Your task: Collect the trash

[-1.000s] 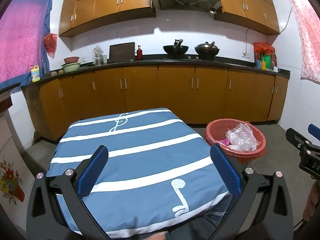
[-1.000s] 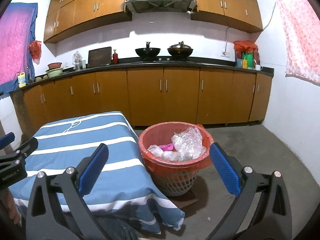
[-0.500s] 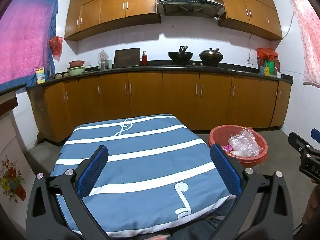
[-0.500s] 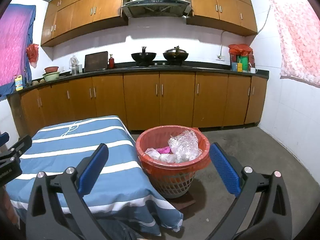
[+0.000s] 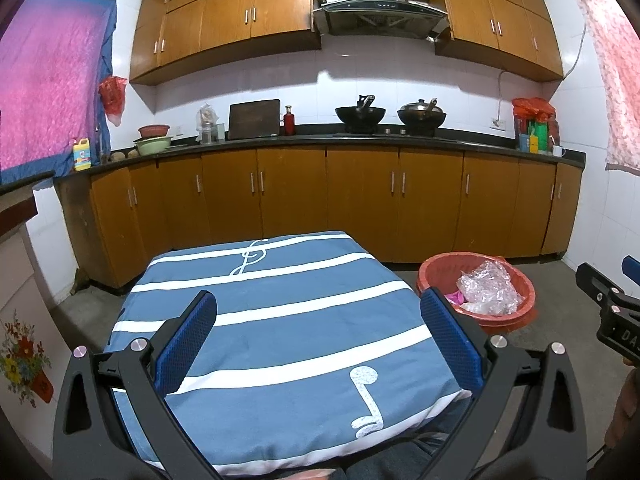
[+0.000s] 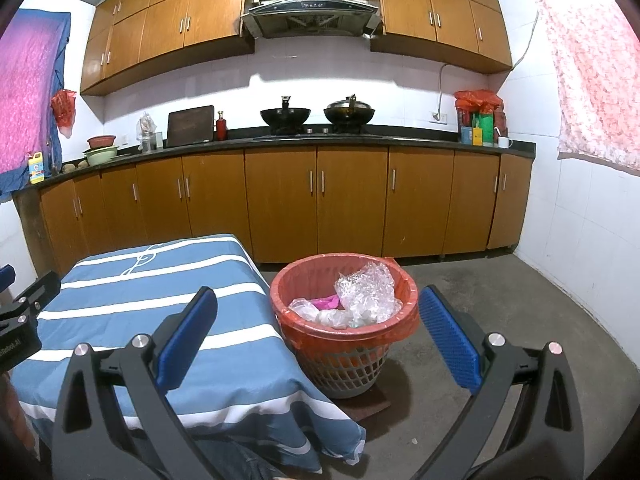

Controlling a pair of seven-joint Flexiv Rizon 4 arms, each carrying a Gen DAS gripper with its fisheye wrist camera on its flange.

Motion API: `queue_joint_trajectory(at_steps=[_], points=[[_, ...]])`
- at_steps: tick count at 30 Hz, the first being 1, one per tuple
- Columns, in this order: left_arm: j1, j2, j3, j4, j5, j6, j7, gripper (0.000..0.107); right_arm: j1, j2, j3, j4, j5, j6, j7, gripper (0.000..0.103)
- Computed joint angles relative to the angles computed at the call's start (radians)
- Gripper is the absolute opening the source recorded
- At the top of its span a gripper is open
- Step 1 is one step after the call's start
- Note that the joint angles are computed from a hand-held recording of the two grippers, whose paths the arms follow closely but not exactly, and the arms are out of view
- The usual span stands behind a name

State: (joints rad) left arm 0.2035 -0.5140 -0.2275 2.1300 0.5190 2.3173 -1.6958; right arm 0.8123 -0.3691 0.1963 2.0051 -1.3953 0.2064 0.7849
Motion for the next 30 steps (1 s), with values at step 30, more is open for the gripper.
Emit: queue_joint_trajectory(at_steps=[30], points=[[0.009,0.013,-0.009,0.004,0.021,-0.014,-0.014,0.101,0.004,0.003,0.003,-0.003,0.009,-0.014,0.000,0.099]])
